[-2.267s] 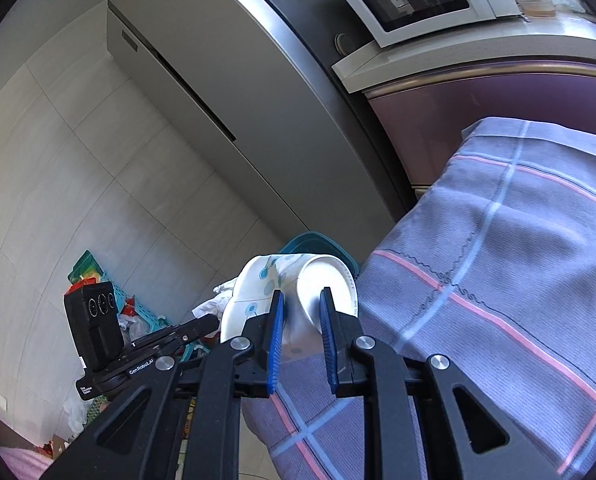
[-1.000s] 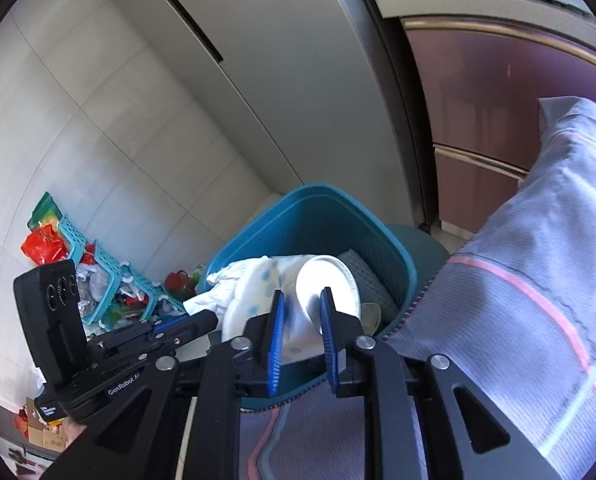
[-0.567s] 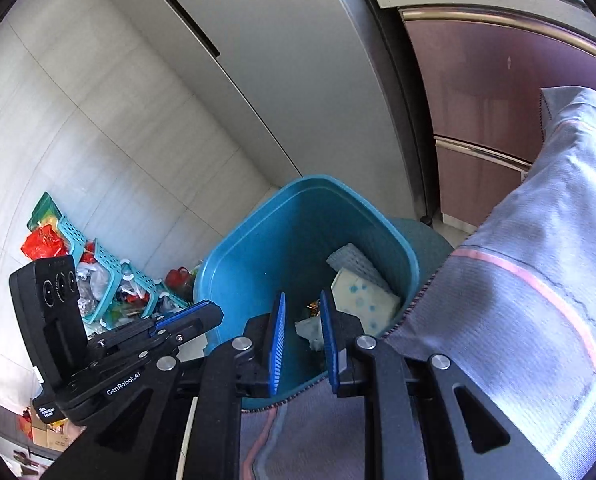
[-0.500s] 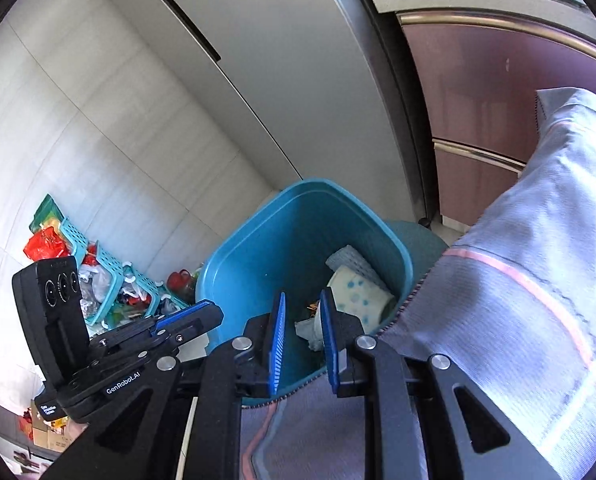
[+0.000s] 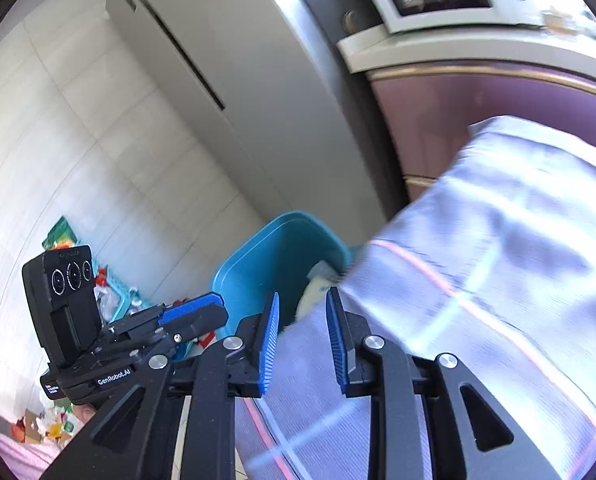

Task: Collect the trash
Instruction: 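Move both tools back to the table toward the orange peels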

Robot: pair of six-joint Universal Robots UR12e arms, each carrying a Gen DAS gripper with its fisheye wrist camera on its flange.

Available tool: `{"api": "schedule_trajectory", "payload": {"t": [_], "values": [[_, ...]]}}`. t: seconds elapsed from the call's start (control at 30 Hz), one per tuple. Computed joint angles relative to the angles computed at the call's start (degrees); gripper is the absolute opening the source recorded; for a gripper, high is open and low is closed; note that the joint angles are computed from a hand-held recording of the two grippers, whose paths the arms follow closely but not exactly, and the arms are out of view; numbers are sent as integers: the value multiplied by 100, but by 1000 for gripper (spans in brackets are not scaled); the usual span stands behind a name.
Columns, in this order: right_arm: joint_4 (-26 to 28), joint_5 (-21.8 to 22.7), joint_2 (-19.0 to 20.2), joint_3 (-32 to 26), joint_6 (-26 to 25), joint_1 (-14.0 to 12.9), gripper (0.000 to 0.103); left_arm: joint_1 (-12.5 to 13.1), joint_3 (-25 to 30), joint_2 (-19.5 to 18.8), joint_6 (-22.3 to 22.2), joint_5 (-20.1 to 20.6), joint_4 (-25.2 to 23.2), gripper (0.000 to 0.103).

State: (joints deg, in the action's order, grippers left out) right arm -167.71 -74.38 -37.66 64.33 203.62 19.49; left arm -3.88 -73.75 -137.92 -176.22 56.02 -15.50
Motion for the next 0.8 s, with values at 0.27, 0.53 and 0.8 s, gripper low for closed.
{"api": "schedule_trajectory", "payload": {"t": [0.27, 0.53, 0.8], "values": [[-824, -743, -668, 1273, 356, -113, 25, -302, 67, 23, 692, -565, -460, 34], [-1563, -1532, -1225, 2421, 892, -259, 27, -627, 157, 43, 1361, -885, -979, 37], [-2045, -2190, -1593, 3249, 1495, -408, 27, -952, 330, 7, 1987, -1071, -1609, 39]]}}
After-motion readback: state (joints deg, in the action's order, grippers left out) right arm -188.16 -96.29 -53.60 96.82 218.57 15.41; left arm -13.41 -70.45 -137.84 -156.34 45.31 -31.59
